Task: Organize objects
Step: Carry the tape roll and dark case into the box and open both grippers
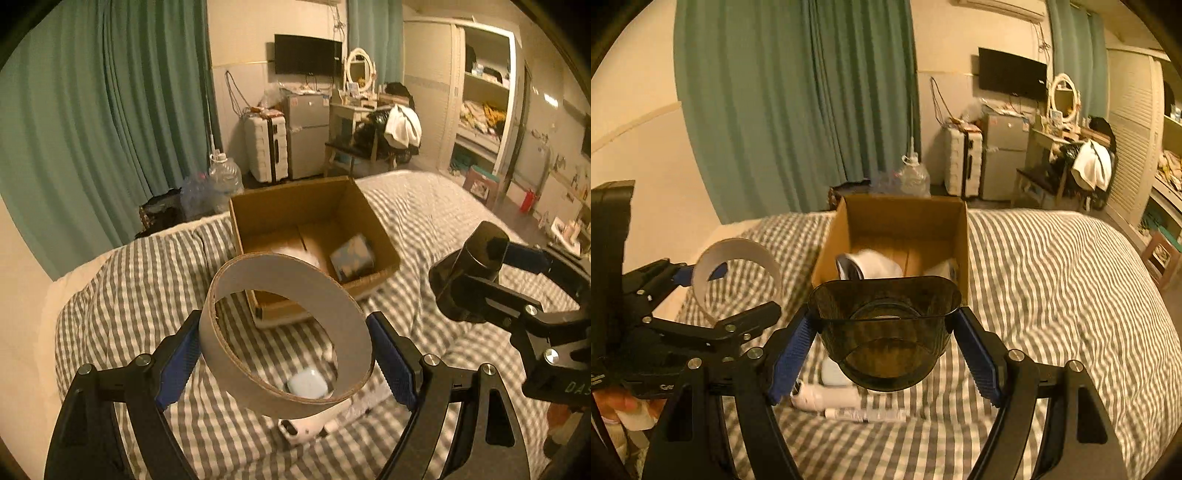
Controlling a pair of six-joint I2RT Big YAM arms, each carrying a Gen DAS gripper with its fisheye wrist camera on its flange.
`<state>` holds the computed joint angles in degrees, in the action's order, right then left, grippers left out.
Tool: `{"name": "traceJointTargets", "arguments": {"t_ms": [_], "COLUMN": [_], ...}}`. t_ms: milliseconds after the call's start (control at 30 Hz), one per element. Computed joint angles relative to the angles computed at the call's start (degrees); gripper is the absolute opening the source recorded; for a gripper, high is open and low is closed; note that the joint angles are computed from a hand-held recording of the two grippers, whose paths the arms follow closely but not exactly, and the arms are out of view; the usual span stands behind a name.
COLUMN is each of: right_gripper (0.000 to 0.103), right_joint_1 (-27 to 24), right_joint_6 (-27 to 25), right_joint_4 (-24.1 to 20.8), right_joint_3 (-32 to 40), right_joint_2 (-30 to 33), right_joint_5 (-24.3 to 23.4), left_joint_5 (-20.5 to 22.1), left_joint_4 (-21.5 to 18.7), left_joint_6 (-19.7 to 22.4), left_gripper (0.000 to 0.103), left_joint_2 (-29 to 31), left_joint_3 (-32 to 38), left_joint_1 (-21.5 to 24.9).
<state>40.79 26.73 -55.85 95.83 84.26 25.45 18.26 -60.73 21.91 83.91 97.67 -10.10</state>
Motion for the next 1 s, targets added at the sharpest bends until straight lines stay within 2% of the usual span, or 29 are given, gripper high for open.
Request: {"name": "traceJointTargets", "arguments": {"t_ms": [100, 233, 533, 667, 767, 867, 1000], "right_gripper": [0.076, 0.076, 0.076, 0.076, 0.076, 0.076, 0.076], "right_joint_1": [-1.2, -3.6, -9.9, -12.1, -13.3, -15.0, -16.4], "right_joint_6": [-1.5, -3.9, -5.9, -5.7, -6.2, -5.9, -5.4], "right_joint_4": [1.1, 1.3, -0.1, -1.3, -1.4, -1.0, -1.5], "right_joint_3": [2.1, 6.2, 16.1, 19.8, 21.0, 21.7, 23.7], "right_joint_2": [0.9, 3.2, 11.3, 15.0, 16.8, 18.2, 20.8], "right_joint_5": [-2.1, -4.3, -9.6, -12.1, -12.4, -13.2, -14.7], "left_joint_5": [0.2, -1.9, -1.0, -1.9, -2.8, -3.9, -4.4], "left_joint_4": [-0.9, -0.6, -2.0, -3.2, -2.5, -4.0, -3.5], "left_joint_6": [-1.5, -3.3, -7.8, -7.0, -6.1, -5.4, -4.8], "left_gripper": [0.088, 0.088, 0.088, 0.088, 0.088, 0.088, 0.088], "left_joint_2": [3.0, 7.5, 18.3, 23.3, 25.3, 28.0, 29.4], "left_joint_3": [4.3, 10.4, 23.8, 29.0, 29.8, 31.9, 31.3], "left_joint_1": [-0.4, -1.7, -3.6, -4.9, -5.6, -6.4, -7.2]}}
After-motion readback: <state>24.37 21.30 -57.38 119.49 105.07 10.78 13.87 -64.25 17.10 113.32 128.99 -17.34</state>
